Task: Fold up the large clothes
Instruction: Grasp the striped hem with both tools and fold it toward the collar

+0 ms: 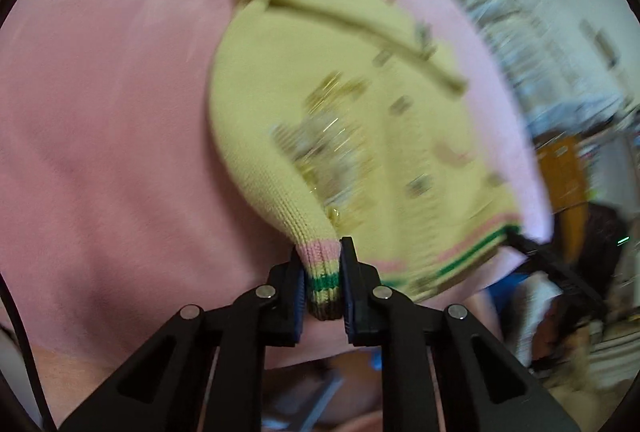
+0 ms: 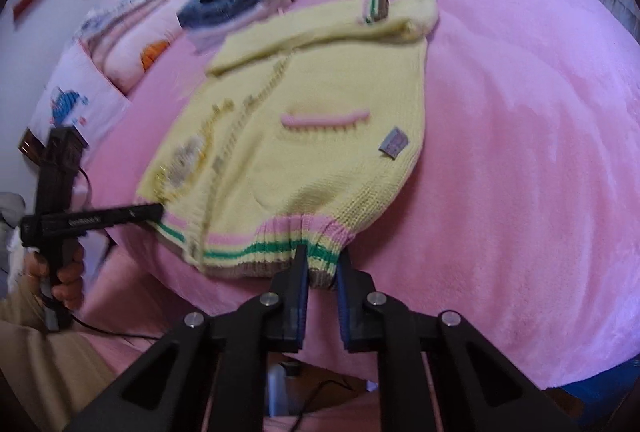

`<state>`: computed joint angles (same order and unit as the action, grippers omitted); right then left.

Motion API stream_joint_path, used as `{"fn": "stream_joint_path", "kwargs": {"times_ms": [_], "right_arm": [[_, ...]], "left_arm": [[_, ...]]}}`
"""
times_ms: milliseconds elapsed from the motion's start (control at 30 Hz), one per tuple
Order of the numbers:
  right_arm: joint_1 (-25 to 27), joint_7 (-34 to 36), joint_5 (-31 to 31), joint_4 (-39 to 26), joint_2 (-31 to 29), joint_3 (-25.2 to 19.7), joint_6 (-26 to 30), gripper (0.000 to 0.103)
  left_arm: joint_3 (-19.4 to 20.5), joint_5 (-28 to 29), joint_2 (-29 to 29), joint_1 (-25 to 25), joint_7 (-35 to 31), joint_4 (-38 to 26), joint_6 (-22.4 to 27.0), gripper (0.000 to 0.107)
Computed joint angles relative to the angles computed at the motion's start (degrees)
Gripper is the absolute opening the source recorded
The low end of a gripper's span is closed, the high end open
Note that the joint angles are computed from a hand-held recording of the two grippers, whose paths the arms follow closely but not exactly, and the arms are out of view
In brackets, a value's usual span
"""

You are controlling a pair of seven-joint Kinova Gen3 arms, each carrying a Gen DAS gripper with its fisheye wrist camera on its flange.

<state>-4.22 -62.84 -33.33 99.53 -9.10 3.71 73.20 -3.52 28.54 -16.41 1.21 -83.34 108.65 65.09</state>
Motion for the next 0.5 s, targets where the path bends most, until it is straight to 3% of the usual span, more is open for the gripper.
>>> {"fn": "stream_joint_path", "kwargs": {"times_ms": [200, 300, 467, 500], "right_arm": [[1.99, 0.54, -8.76, -6.09, 3.56, 2.80, -0.68, 0.011], [3.54, -1.87, -11.68, -9.87, 7.39, 2.22, -2.49, 0.011], [6.38, -6.28, -14.98, -15.77, 14.90, 0.24, -7.43, 0.011], [7.25, -6.56, -15.07, -16.44, 15.95, -0.88, -8.35, 0.011]], "left_arm": [[-4.64, 8.54, 1.02, -0.86, -4.00, -4.06, -4.38, 0.013], [-6.01, 11.14, 4.64, -2.54, -5.28, -7.20, -5.57, 0.013], [-4.91, 11.90, 12.10, -6.40, -7.54, -12.58, -7.81, 0.015], [-3.99, 11.24, 14.08, -7.23, -7.93, -14.11, -7.88, 0.022]]}}
